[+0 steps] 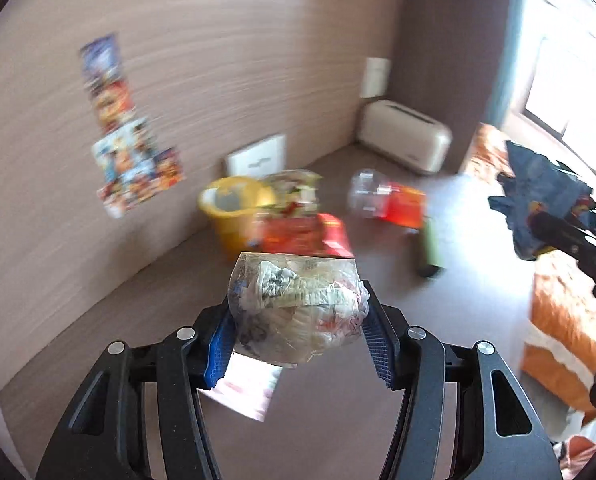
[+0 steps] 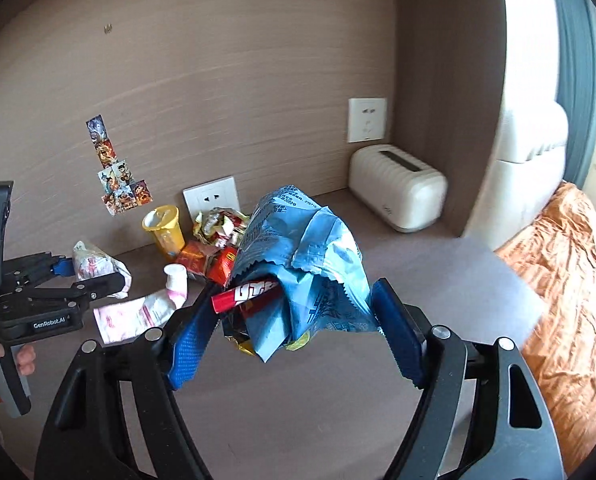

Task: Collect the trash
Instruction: 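Carry both items to the white bin and open both tools over it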

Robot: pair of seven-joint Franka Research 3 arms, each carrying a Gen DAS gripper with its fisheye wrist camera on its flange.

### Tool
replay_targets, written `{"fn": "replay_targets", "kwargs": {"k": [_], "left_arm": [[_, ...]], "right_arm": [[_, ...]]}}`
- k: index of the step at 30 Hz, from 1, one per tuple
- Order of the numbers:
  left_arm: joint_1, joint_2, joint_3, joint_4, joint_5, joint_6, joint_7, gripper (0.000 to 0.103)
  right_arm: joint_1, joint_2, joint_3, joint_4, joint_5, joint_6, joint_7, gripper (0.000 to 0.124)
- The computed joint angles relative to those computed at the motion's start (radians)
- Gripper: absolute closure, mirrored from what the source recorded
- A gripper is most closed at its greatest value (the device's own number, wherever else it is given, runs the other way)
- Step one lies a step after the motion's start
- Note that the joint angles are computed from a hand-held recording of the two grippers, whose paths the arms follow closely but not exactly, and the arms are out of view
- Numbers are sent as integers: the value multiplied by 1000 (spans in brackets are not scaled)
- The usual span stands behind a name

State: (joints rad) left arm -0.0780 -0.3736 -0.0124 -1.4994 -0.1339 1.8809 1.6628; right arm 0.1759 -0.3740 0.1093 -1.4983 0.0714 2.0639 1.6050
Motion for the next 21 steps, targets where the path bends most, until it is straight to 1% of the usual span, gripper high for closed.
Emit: {"fn": "replay_targets", "kwargs": {"k": [3, 6, 13, 21], "left_arm": [[-35, 5, -34, 22, -11, -18, 18, 47], [-79, 5, -63, 25, -31, -33, 42, 47], [-176, 30, -140, 21, -58, -37, 70, 47], [-284, 112, -238, 45, -57, -52, 81, 47]], "right_arm": [[-14, -73, -16, -67, -3, 1, -4, 47], [-40, -155, -33, -137, 1, -14, -2, 47], [-125, -312, -75, -257, -8, -104, -18, 47], [-221, -434, -139, -366, -14, -217, -55, 47]]}}
